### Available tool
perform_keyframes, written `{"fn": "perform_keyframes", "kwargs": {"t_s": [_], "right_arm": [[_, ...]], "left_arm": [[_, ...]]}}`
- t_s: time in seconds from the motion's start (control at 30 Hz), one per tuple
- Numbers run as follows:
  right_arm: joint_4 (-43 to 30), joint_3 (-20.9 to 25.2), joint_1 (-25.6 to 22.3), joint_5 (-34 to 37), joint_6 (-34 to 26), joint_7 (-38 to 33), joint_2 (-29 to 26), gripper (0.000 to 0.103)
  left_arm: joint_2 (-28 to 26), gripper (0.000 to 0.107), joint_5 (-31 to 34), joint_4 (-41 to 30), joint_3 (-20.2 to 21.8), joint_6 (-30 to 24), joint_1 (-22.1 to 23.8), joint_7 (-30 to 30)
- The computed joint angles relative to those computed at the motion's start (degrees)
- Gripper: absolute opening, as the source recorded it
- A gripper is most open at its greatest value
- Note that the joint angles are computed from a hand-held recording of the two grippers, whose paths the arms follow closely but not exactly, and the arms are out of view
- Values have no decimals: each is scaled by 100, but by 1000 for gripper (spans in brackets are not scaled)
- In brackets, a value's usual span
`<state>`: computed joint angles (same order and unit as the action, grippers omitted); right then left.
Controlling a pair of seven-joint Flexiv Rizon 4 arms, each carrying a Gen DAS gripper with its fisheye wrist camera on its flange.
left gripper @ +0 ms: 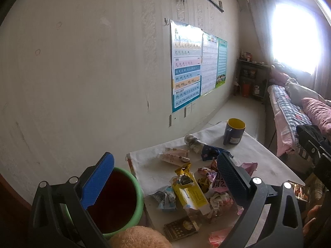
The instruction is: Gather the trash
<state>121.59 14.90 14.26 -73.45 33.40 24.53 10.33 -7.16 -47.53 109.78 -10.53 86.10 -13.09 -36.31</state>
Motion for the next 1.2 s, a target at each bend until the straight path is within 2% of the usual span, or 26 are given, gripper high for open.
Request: {"fn": "perform_keyframes", "kwargs": {"t_s": [0.2,0.27,0.37,0.43,0.5,0.53,0.57,0.6,0.67,0.73,0.77,0.8,0.87,0.93,0.97,1.1,1.2], "right_arm": [[49,-29,-47,134,187,-30,33,100],[71,-52,-69,158,283,-92,36,100],[118,-47,-92,259,300,-231,44,100],[185,-65,-106,433,350,-323,63,100],[230,-47,-114,697,262,-368,80,100],[288,-71,-126,886,304,-419,105,100],[359,-92,-152,949,409,-434,135,100],[430,-116,-185,995,529,-446,161,100],[618,-175,-283,1034,865,-433,233,100],[802,-248,-409,976,1315,-383,286,100],[850,-258,-458,973,1462,-387,290,100],[892,-272,-504,984,1607,-410,288,100],[980,-296,-593,973,1906,-429,280,99],[1045,-292,-665,986,2096,-435,283,97],[1088,-297,-700,1004,2203,-418,286,95],[1232,-311,-837,1012,2569,-305,281,85],[1264,-333,-902,1018,2779,-353,227,79]], "left_arm": [[-25,95,-32,-5,-4,-70,3,58],[-52,95,-178,-4,-56,-83,30,271],[-111,95,-211,-71,-2,-566,71,235],[-213,95,91,-188,122,-1043,102,-66],[-362,85,418,-338,215,-1571,153,-388],[-447,84,521,-390,209,-1637,161,-448],[-584,83,740,-493,223,-1775,155,-584],[-689,82,692,-510,125,-1689,172,-462],[-1035,80,1372,-861,224,-1947,82,-855],[-1267,77,1843,-1215,306,-2527,70,-1320],[-1453,72,2108,-1461,359,-2761,34,-1592],[-1685,64,2518,-1843,506,-3210,-25,-1989],[-2050,52,2880,-2367,572,-3704,-50,-2506],[-2379,47,3105,-2804,571,-4018,-69,-2856],[-2496,44,3218,-2962,572,-4124,-80,-2953],[-2779,15,3569,-3309,581,-4307,-109,-3132],[-2661,10,3424,-3112,444,-4073,22,-3062]]}}
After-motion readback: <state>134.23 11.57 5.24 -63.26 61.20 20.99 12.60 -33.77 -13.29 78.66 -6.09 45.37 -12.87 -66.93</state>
